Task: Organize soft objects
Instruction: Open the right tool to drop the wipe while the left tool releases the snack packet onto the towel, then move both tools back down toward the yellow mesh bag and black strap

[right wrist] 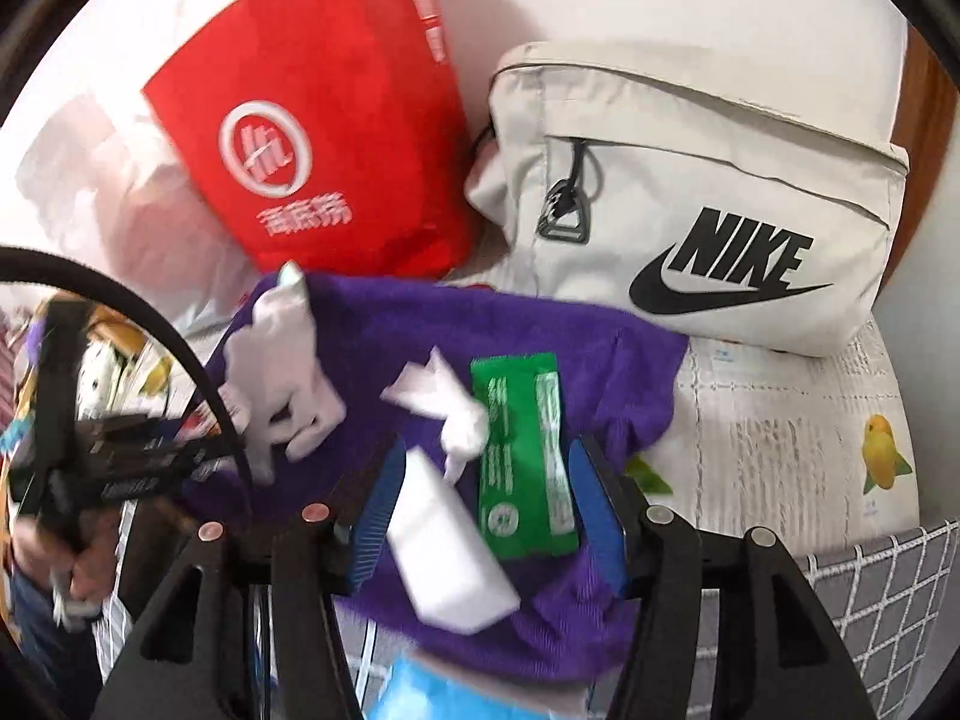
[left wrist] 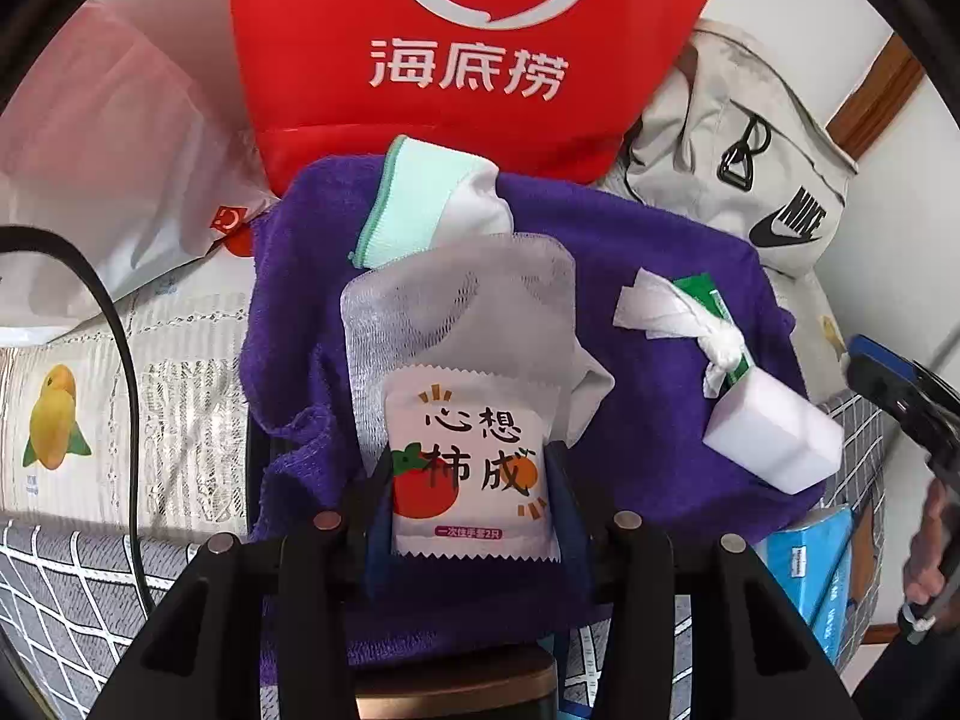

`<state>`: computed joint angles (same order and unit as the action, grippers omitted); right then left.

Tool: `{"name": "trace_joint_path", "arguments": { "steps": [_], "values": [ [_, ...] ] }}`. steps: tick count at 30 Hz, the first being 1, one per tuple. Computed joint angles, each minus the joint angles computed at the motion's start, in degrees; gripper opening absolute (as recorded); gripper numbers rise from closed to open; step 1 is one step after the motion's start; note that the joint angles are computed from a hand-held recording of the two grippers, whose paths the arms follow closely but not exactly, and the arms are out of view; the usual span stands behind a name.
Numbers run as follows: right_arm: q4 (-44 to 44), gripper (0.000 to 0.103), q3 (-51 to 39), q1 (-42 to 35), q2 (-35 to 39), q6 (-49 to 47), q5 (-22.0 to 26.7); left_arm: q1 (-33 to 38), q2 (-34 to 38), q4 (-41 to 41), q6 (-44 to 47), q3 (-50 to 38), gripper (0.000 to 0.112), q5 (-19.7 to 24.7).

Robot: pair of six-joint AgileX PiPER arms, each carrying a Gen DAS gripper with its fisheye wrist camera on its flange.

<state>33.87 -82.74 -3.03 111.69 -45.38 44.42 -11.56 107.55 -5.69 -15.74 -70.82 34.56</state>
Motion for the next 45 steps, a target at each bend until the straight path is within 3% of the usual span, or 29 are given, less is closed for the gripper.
{"name": "trace_joint_path", "arguments": {
  "steps": [3,5,11,21,31,37,41,45],
  "values": [
    [-0.2,0.056,3.0,-1.0,-2.9,-1.1,-0.3,-0.5,0.8,1.4,-1.5,-0.8,0.047,0.6],
    [0.7,0.056,5.2,-1.5,-4.8,-2.6,-0.1,-0.1,0.8,-0.3,0.0,-0.6,0.06,0.1],
    [3.8,0.057,13.0,-4.0,-10.9,-9.5,-2.4,0.8,-0.6,-2.5,0.9,0.6,0.067,0.1],
    [9.7,0.057,25.5,-10.5,-21.5,-16.1,1.6,-1.2,-11.4,0.6,-3.2,8.8,0.067,2.4],
    [11.4,0.057,37.8,-18.1,-35.8,-21.0,9.6,-10.0,-27.9,8.5,-16.4,20.6,0.067,5.5],
    [12.0,0.068,49.7,-28.0,-45.5,-29.6,16.2,-19.9,-37.7,16.2,-29.8,27.8,0.067,7.0],
    [12.1,0.072,57.9,-29.3,-49.7,-33.6,14.9,-26.4,-42.0,20.9,-39.7,32.8,0.067,6.6],
    [13.1,0.072,65.7,-25.0,-51.3,-34.7,8.2,-30.9,-44.2,22.6,-46.1,37.0,0.067,6.3]
  ]
}}
